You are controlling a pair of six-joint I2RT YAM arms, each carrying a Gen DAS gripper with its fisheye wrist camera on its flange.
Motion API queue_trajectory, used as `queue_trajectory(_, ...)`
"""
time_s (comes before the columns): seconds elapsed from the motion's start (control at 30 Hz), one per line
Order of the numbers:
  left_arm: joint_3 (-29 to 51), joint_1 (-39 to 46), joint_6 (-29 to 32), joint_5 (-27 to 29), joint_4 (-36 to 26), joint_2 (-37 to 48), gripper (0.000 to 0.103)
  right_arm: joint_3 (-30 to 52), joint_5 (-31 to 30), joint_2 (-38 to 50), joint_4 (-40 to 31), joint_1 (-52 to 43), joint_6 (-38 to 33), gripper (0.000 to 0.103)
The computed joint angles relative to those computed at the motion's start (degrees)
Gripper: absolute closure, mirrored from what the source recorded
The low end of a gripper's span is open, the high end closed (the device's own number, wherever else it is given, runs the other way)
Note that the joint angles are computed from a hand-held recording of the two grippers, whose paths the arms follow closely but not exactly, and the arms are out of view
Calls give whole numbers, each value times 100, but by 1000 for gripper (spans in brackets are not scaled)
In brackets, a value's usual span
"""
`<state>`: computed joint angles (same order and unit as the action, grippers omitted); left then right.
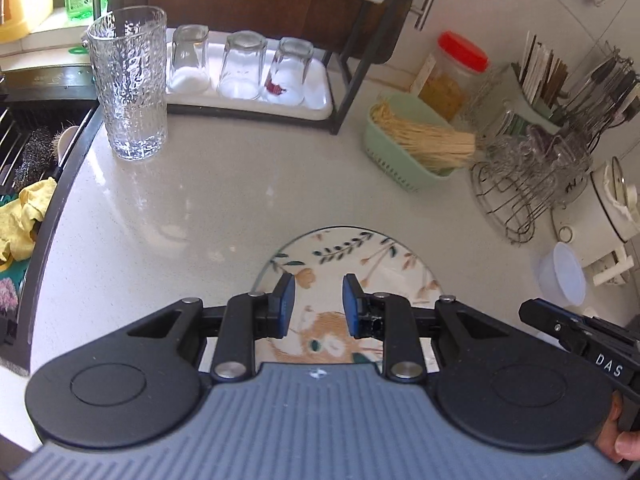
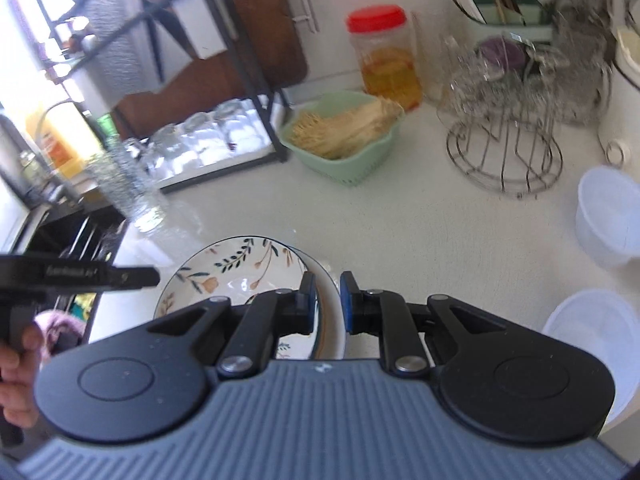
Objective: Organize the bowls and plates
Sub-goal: 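Open both grippers and withdraw them from the deer bowl rim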
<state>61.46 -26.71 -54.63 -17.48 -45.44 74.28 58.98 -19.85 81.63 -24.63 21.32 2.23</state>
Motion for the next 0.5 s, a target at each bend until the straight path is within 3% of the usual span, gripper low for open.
queue_trajectory(0.33, 1254, -1764, -1515, -1235, -691, 1006, 73, -253, -1197, -584, -490, -1274, -1344, 86)
queue_trajectory(0.5, 1792, -2356, -1924, -1577, -920, 1526, 73, -432, -1786, -807, -738, -1992, -2061, 86)
